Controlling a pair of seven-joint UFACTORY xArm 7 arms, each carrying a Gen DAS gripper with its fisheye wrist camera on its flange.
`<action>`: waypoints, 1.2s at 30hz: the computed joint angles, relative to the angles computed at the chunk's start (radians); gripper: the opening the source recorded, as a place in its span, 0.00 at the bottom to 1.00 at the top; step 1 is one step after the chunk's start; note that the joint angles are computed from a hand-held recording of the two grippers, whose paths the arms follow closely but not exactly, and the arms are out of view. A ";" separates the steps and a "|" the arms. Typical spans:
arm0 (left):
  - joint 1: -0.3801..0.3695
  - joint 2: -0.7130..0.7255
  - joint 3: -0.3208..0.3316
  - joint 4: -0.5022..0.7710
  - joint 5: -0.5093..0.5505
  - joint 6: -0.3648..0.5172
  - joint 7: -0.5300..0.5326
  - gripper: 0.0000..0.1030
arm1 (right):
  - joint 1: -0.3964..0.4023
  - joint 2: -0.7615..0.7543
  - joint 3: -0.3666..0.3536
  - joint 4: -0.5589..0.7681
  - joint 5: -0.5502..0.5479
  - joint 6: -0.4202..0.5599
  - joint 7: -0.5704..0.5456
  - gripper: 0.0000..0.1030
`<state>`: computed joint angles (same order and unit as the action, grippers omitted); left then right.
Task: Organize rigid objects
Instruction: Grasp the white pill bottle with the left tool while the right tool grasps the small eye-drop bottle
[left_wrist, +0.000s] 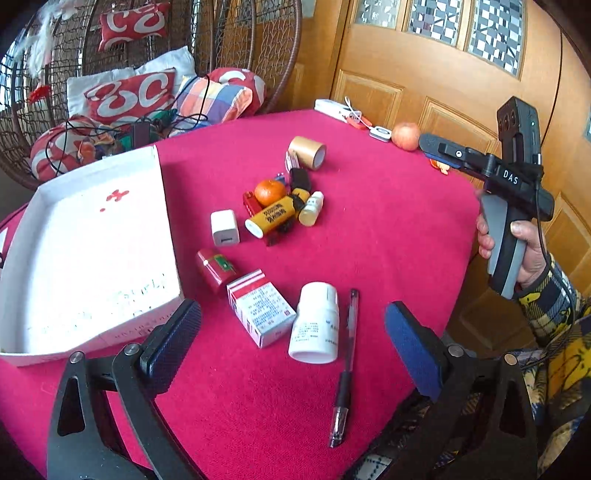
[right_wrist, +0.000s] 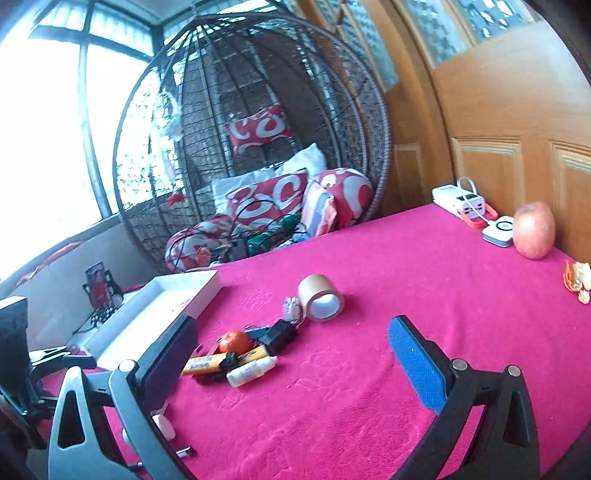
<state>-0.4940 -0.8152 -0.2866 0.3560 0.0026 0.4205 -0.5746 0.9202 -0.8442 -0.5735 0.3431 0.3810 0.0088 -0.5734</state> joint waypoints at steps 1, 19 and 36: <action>-0.017 0.020 0.006 -0.007 -0.018 -0.016 -0.005 0.89 | -0.009 0.007 0.018 0.006 -0.009 0.050 0.002 1.00; 0.019 0.252 -0.043 0.080 0.050 -0.046 -0.079 0.35 | -0.081 0.182 0.115 0.076 0.151 0.197 -0.141 1.00; 0.039 0.008 -0.029 -0.048 0.048 -0.054 -0.178 0.35 | -0.303 0.600 0.461 0.300 0.101 0.262 -0.178 0.71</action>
